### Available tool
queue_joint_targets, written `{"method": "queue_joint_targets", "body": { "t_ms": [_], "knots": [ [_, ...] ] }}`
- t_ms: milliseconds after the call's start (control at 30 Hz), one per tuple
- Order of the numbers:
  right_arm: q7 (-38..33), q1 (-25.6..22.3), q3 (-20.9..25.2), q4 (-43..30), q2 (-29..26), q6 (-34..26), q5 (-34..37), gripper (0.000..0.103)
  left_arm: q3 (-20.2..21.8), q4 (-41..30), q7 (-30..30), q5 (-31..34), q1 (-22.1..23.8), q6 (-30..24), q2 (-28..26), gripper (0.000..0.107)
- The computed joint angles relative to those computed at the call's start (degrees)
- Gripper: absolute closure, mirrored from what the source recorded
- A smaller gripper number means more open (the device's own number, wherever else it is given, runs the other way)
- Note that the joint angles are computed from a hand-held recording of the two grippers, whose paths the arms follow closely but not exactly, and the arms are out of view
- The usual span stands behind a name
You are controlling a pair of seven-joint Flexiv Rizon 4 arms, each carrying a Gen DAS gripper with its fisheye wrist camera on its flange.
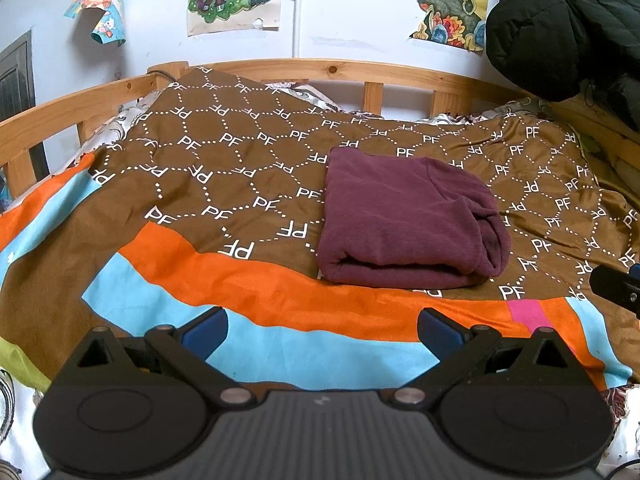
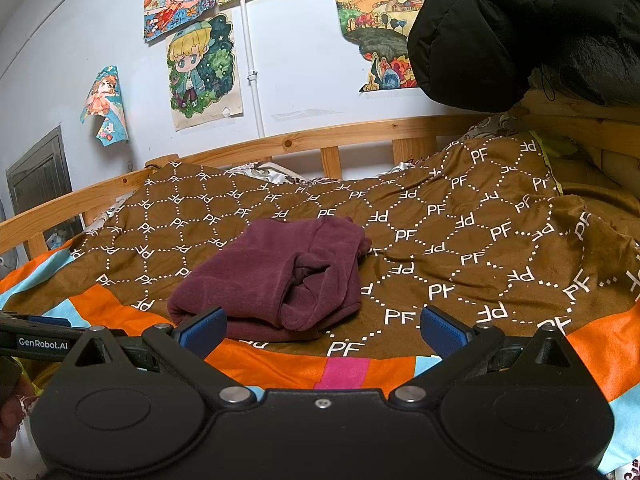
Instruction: Fold small clothes
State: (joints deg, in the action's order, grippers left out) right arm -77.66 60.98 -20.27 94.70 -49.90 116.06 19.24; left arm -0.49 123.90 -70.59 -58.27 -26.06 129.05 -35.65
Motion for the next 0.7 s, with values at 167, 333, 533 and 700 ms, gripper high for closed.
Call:
{"method": "queue_joint_targets", "body": {
  "t_ms": [167,333,533,700],
  "knots": [
    [-0.1,0.0,0.0,0.0,0.0,0.0,0.0,0.001,-0.1,0.0,0.0,-0.1,0.0,0.0,0.0,0.004],
    [-0.1,-0.1,0.1,0.0,0.0,0.0,0.0,0.001,0.0,-0.2,0.3,-0.3,-0.1,-0.3,0.0,0.004],
    [-0.1,-0.1,0.1,0.0,0.1,-0.3,0.0,0.001,-0.9,-0.8,1.0,-4.0,-0.1,-2.1,0.5,0.004],
    [0.0,-0.1,0.0,0.0,0.1,-0.1,-0.2,0.001,-0.9,-1.4,2.1,-7.4,-0.9,-2.7,0.3,0.004]
  ]
}}
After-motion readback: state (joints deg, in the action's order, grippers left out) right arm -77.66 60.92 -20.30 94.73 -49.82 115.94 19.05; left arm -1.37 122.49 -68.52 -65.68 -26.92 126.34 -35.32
